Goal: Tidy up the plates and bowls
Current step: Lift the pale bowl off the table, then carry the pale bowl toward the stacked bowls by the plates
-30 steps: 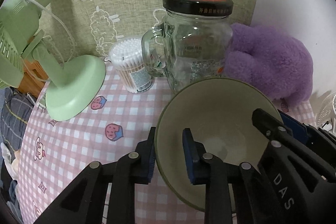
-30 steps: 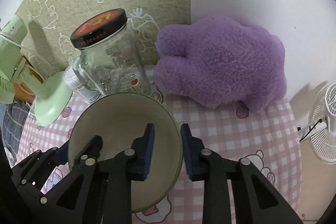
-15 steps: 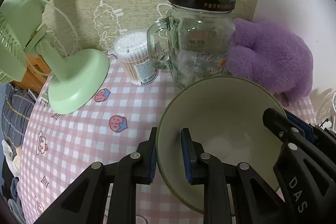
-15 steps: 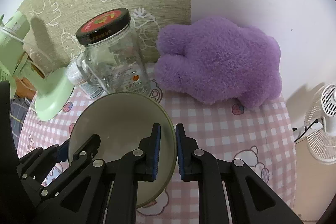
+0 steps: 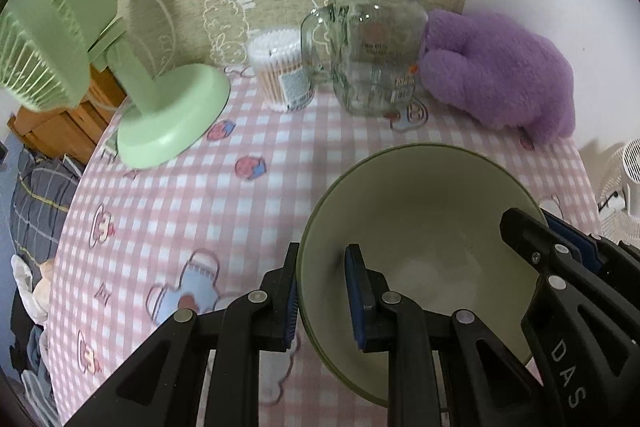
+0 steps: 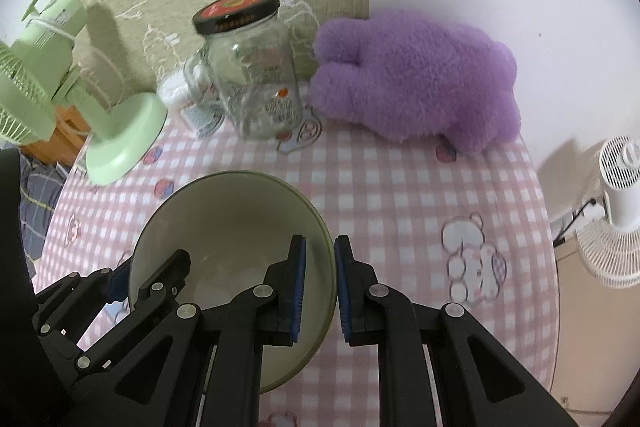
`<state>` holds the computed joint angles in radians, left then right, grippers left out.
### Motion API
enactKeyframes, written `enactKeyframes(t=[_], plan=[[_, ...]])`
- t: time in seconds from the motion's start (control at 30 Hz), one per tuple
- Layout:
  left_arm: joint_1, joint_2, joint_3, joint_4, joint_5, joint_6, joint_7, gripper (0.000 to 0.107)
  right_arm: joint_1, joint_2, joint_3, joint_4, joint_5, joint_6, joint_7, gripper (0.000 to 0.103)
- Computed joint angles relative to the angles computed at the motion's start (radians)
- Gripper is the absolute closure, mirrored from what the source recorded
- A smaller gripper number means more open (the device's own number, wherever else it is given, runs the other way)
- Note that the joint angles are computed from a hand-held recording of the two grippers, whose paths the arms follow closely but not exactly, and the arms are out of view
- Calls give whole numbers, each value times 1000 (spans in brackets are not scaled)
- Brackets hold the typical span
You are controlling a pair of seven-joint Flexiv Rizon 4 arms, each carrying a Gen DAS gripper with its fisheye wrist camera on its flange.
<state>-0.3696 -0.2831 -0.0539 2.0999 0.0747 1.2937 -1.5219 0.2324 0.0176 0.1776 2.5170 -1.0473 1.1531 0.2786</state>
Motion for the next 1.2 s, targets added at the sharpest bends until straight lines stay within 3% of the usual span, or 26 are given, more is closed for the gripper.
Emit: enactKeyframes(t=[0.27,0.43,0.63,0.87,1.2], plan=[[28,101,-15,104,-28,-7,53,88,74,67,79,21,162,-86,-23,85],[59,183,-41,183,-125,13,156,88,123,120,126,13,239,-176,-23,85],[56,300,-39,278,-298,24,333,88,194,184,194,-34,335,-340,-14,85],[0,446,17,361,-455,-18,521,88,288,236,275,-114,426,-562,49,85],[-56,649,94,461,-538,-117,672,88,432,240,370,-242,524,-858,203,85]])
